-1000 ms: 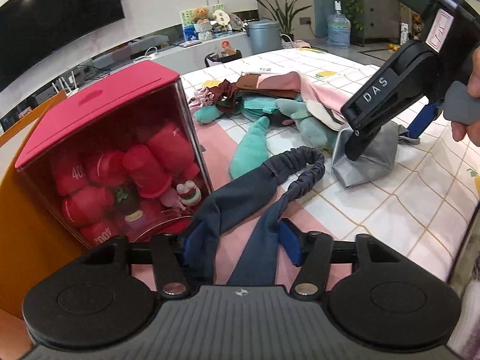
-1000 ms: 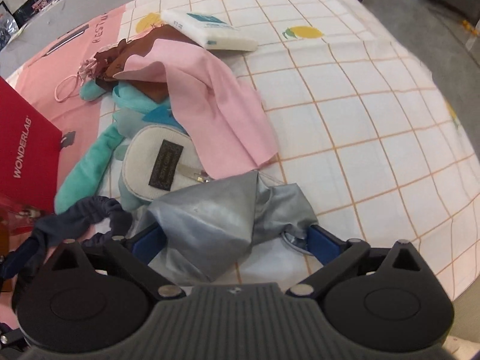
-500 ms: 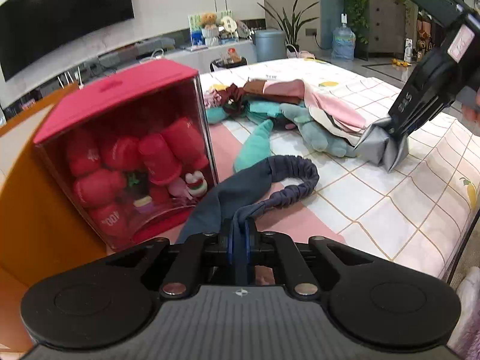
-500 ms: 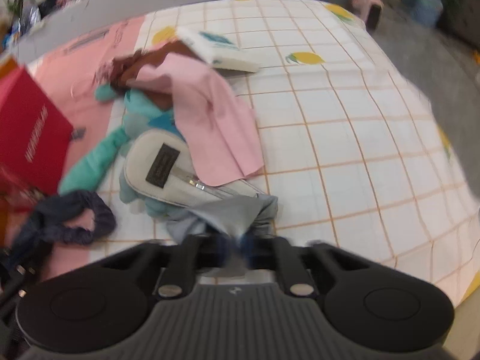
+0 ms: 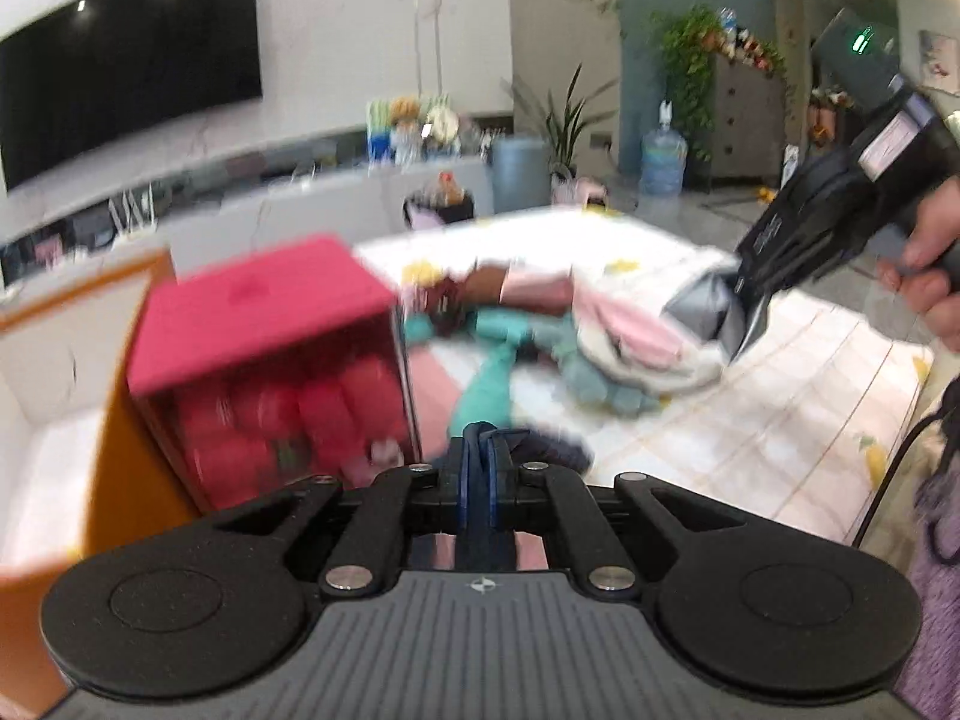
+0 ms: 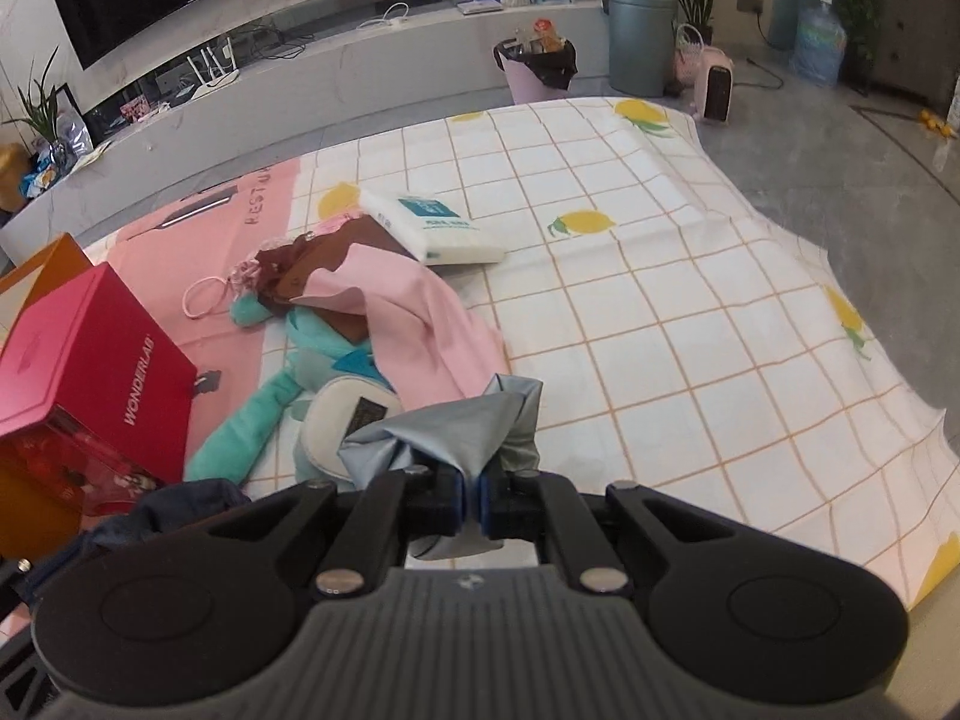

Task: Organize soft objects
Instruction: 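Carry both items to the orange box and lower the navy strap into it with the left gripper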

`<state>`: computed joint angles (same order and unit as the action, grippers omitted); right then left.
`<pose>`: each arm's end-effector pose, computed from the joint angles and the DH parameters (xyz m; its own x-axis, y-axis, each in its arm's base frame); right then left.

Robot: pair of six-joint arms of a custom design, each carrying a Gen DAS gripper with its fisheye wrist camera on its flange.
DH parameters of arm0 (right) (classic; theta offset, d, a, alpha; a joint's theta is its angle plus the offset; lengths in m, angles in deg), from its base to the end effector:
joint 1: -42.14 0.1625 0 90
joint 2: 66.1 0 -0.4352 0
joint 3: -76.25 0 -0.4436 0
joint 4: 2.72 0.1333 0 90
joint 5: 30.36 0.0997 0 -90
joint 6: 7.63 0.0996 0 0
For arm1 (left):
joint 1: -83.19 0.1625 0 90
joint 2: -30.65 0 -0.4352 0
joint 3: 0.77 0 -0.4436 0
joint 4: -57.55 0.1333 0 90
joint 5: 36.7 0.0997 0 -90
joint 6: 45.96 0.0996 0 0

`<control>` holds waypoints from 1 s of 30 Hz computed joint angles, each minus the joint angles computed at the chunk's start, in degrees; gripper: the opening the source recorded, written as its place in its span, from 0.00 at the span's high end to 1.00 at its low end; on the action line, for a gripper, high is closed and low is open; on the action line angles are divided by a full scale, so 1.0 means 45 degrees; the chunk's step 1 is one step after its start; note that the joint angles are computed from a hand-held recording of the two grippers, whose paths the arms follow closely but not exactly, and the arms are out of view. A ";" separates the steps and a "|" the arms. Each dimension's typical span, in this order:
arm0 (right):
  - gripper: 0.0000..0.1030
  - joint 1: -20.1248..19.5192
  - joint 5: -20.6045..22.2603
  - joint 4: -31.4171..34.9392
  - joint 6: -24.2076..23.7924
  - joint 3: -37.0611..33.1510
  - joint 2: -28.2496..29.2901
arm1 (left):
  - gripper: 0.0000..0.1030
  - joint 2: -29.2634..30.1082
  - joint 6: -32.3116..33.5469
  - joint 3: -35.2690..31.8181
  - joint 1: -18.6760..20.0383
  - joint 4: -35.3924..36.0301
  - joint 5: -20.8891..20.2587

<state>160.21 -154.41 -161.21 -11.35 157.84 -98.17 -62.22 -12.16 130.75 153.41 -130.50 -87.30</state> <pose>0.4344 -0.6499 0.0105 -0.7861 -0.2829 0.5495 -0.4970 0.8178 -0.2900 0.0355 -0.4821 0.3667 -0.6621 0.0566 -0.7473 0.6505 0.5386 -0.5355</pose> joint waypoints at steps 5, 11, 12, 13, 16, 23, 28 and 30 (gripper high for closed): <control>0.98 0.0082 -0.0120 0.0020 -0.0160 0.0000 0.0030 | 0.95 -0.0115 -0.0140 -0.0235 -0.0145 -0.0498 -0.0427; 0.98 0.0303 0.0180 -0.0620 -0.0314 0.0121 -0.0100 | 0.95 -0.0364 -0.0129 -0.0446 -0.0272 -0.0826 -0.0740; 0.98 0.0387 0.0198 -0.0893 -0.0524 0.0153 -0.0117 | 0.95 -0.0352 -0.0013 -0.0494 -0.0303 -0.0983 -0.0786; 0.98 0.0488 0.0159 -0.1173 -0.0713 0.0164 -0.0115 | 0.95 -0.0334 0.0133 -0.0575 -0.0326 -0.1113 -0.0889; 0.98 0.0766 0.0002 -0.1958 -0.1155 0.0121 -0.0068 | 0.95 -0.0244 0.0388 -0.0875 -0.0384 -0.1552 -0.1170; 0.98 0.1463 -0.0065 -0.3553 -0.2479 -0.0474 0.0323 | 0.95 -0.0111 0.0224 -0.1707 -0.0756 -0.2843 -0.0488; 0.98 0.2060 0.0565 -0.3895 -0.3074 -0.1016 0.0598 | 0.95 -0.0187 0.0465 -0.2117 -0.0990 -0.4660 -0.0056; 0.98 0.2271 0.0953 -0.4085 -0.3149 -0.1237 0.0763 | 0.95 -0.0288 0.0603 -0.2270 -0.1145 -0.5244 0.0224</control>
